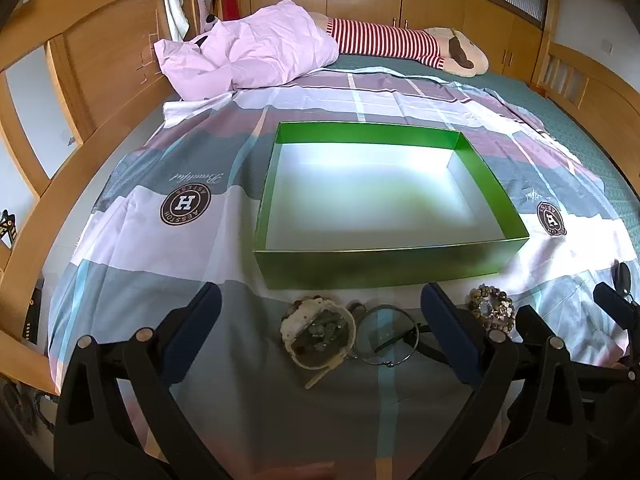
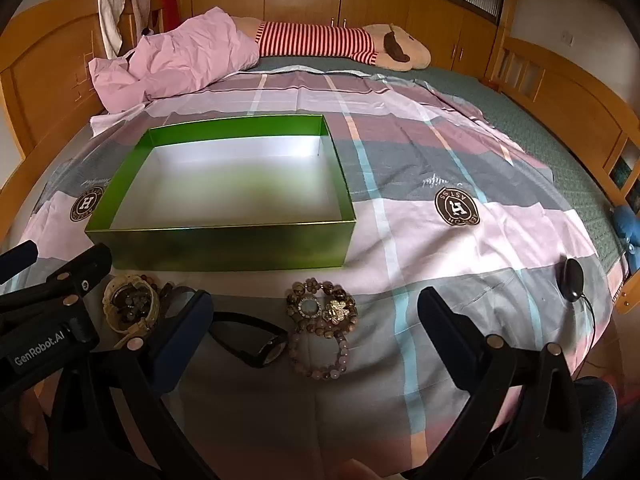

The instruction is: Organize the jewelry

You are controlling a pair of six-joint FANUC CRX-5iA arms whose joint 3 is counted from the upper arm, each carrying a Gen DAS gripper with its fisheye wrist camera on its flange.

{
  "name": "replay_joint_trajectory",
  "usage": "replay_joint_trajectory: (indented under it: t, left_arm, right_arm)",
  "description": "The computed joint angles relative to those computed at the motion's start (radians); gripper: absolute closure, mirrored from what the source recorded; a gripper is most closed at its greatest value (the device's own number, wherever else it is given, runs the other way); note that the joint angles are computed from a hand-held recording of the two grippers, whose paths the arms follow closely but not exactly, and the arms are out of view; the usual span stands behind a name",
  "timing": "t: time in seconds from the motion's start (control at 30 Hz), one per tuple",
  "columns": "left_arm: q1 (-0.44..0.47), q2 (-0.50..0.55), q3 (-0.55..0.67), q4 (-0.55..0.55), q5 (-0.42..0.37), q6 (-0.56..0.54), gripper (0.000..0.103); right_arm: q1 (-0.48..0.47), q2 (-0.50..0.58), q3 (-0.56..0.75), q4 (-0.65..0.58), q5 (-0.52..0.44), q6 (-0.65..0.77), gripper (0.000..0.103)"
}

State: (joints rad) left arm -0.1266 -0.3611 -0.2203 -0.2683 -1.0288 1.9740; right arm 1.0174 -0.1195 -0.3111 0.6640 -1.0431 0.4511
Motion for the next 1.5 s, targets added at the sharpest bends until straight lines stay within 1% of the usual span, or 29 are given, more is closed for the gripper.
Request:
replay_joint_trajectory:
  t: [0.33, 0.6, 1.3, 1.5]
  left_arm:
    - [0.017, -0.014, -0.013, 0.017, 0.012, 0.002, 0.004]
    - [-0.003, -0.012, 0.0, -0.024, 0.0, 0.038, 0.004]
    - [0.004, -0.012, -0.002, -0.016, -0.004, 0.026, 0.004]
    - [0.002, -0.012, -0.001, -0.017, -0.003, 0.028, 0.004]
  right_arm:
    - [0.008, 0.006, 0.006, 0.008, 0.004, -0.002, 0.003]
    - [0.013, 0.004, 0.009, 0.002, 0.015, 0.003, 0.003]
    - [0.022, 0.004, 0.012, -0.011, 0.012, -0.004, 0.003]
    - [0.025, 0.004, 0.009, 0.002, 0.009, -0.007, 0.003]
